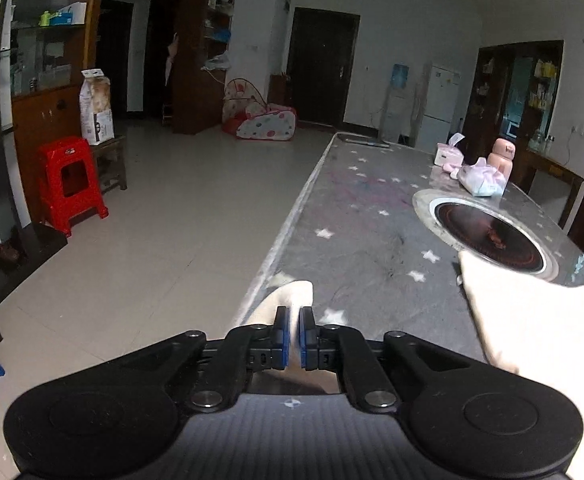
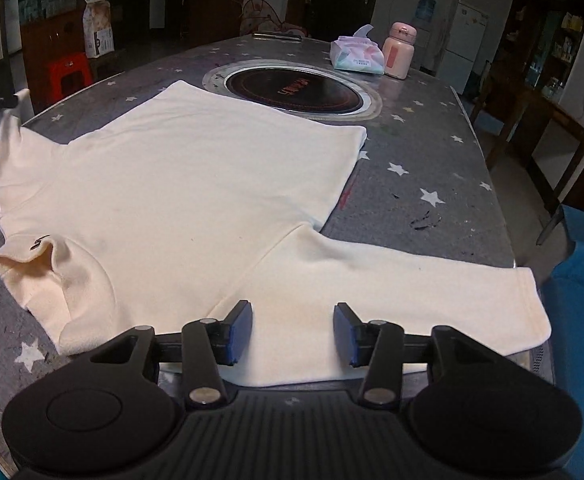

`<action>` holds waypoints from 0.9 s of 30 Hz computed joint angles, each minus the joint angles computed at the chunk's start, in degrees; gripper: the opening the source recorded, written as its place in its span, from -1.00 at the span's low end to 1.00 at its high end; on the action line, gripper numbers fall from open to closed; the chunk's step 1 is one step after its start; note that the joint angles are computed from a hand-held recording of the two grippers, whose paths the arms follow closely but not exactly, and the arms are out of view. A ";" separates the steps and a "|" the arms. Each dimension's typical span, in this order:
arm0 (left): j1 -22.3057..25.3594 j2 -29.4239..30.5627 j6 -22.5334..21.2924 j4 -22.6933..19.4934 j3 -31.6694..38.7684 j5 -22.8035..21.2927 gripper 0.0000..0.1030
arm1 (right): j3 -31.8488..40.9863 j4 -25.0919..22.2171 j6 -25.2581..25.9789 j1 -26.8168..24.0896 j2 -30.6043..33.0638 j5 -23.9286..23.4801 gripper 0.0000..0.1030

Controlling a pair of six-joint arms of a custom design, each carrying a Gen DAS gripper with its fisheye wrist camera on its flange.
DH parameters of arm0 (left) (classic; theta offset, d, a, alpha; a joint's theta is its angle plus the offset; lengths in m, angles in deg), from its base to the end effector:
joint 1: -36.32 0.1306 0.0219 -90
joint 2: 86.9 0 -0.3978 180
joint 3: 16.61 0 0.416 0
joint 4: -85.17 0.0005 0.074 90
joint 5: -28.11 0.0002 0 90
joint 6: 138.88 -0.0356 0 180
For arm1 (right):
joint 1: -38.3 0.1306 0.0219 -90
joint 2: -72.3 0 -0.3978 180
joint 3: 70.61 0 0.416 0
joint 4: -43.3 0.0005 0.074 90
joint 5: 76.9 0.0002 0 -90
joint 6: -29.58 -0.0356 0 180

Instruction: Fold clothes

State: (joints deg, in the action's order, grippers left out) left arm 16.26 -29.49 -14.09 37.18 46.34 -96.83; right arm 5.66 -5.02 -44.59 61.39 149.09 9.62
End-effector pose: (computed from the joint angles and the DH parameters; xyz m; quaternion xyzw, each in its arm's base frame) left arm 0.2865 -0.0834 0.4361 -0.2319 0.8502 0.0667 0.4679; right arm 0.3847 0.1658 0.4315 -0.3218 0.8787 0.0506 0.3488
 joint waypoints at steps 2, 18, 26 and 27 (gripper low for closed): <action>-0.28 -0.73 0.48 -2.04 -0.59 -0.47 -0.89 | 0.15 -0.09 0.40 0.28 -0.04 -0.52 -0.11; 2.46 2.56 -0.27 -7.15 0.80 -0.61 -0.79 | 0.50 -4.92 6.29 6.61 -0.88 -9.30 -0.12; -1.47 1.12 0.35 -7.07 3.30 -1.66 -0.68 | -0.17 -5.93 5.33 5.66 -2.30 -10.64 -0.12; -2.74 0.99 -0.20 -5.83 3.72 -0.67 -0.68 | -0.40 -5.61 4.74 5.36 -2.74 -10.78 -0.12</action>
